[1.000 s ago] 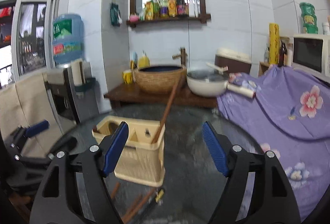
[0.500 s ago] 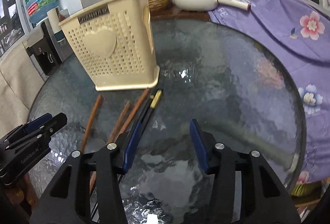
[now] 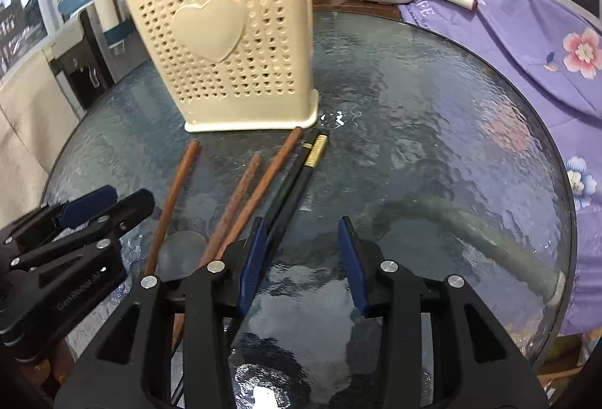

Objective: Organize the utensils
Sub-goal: 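Grasp a wooden chopstick with the left tool while the right tool grasps a black gold-tipped chopstick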

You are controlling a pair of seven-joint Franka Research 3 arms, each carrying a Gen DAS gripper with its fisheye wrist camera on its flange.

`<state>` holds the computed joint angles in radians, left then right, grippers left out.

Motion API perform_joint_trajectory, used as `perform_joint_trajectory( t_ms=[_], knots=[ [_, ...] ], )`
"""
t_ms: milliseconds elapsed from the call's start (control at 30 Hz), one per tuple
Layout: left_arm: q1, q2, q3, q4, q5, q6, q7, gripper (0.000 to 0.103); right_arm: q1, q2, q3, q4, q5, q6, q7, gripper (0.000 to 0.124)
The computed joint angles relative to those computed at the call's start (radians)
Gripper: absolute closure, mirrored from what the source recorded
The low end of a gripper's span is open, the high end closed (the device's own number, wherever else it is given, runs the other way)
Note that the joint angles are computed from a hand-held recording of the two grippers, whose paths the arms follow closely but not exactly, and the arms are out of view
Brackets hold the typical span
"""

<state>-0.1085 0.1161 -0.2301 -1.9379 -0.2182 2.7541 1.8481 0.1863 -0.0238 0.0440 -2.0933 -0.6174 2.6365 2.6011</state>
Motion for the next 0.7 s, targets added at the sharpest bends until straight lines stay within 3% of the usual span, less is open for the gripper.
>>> perform_joint_trajectory(
  t_ms=[167,333,467,700],
  knots=[
    [-0.001,0.012,-0.002,0.016,0.012,-0.015,0.003,0.059,0.004,0.009,-0.005,0.019,0.047,-0.024,-0.067,0.091],
    [0.001,0.022,-0.004,0.028,0.014,-0.036,0.006,0.059,-0.008,0.001,-0.018,0.01,0.194,-0.008,-0.214,0.091],
    [0.003,0.037,-0.006,0.048,0.019,-0.05,0.005,0.062,-0.024,0.014,-0.025,0.026,0.204,-0.018,-0.217,0.1],
    [0.008,0.091,-0.008,0.127,0.04,-0.107,-0.018,0.065,-0.008,0.078,-0.038,0.11,0.133,-0.066,-0.183,0.1]
  ],
)
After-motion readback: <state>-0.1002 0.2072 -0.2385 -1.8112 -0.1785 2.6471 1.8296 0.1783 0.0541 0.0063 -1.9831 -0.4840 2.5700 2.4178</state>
